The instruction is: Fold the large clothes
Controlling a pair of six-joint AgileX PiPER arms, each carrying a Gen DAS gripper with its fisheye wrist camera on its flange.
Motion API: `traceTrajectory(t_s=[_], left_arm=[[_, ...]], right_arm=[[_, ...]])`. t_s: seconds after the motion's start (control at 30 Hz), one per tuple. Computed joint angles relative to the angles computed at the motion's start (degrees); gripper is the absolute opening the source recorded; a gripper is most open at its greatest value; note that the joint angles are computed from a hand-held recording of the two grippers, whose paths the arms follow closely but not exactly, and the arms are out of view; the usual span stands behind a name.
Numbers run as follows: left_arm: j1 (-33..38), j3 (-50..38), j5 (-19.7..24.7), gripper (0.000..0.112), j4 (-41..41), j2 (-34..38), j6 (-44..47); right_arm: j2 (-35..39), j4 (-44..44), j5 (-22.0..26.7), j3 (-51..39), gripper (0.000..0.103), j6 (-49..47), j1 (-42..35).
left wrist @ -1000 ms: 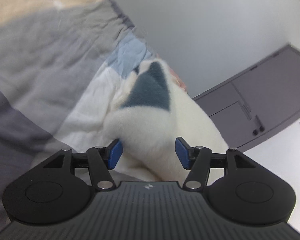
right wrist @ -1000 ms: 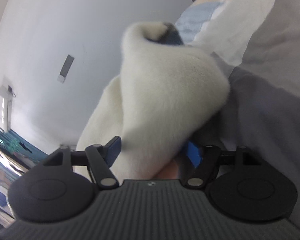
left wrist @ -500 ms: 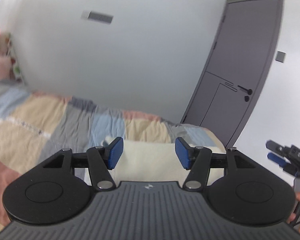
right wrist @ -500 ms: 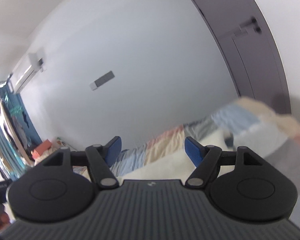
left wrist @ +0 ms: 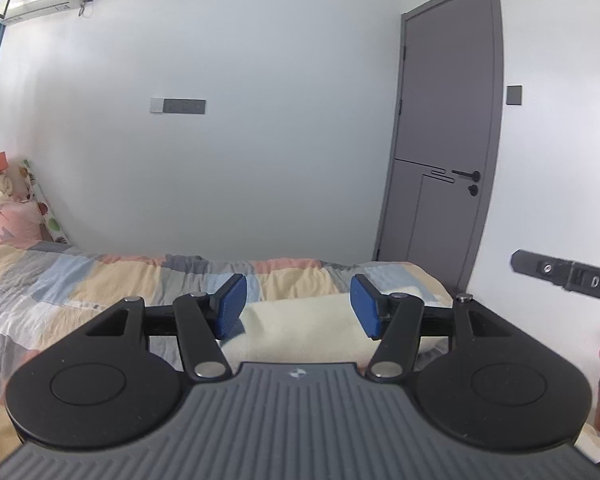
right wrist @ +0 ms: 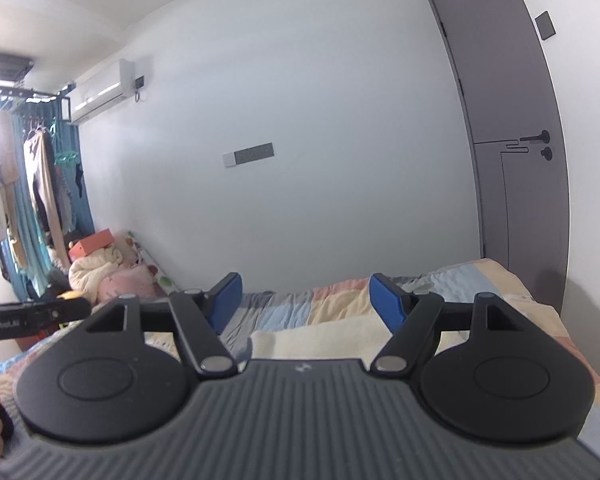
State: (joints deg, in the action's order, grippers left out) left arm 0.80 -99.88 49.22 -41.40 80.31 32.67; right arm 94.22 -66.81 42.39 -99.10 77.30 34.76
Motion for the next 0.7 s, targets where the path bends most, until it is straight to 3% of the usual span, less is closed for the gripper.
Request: traceTrajectory(t_s=[0.1, 0.23, 0.37, 0.47, 0.7], left_arm=[[1.2, 7.0, -1.0, 0.063, -1.6, -4.8, 2.7], [5.1, 13.6, 1.3, 0.064, -7.2, -8.6, 6.8], [6.0, 17.9, 1.4, 0.065, -8.1, -10.2, 9.3], [6.5, 21.4, 0.7, 0.066, -8.3, -11.0, 10.9], [4.5, 27.5, -6.0, 0.066, -4.9, -12.0, 12.0]], right_arm=[[-1.1, 0.3, 2.4, 2.3, 0.073, 0.9, 2.8], [-1.3, 2.7, 4.3, 4.2, 0.073, 2.3, 4.8], [-0.2, 3.2, 8.0, 4.3, 0.073, 2.4, 7.7], [-0.4, 3.1, 7.8, 6.7, 0.073, 5.4, 8.6], [0.0, 1.7, 10.7, 10.5, 0.073, 9.4, 10.8]])
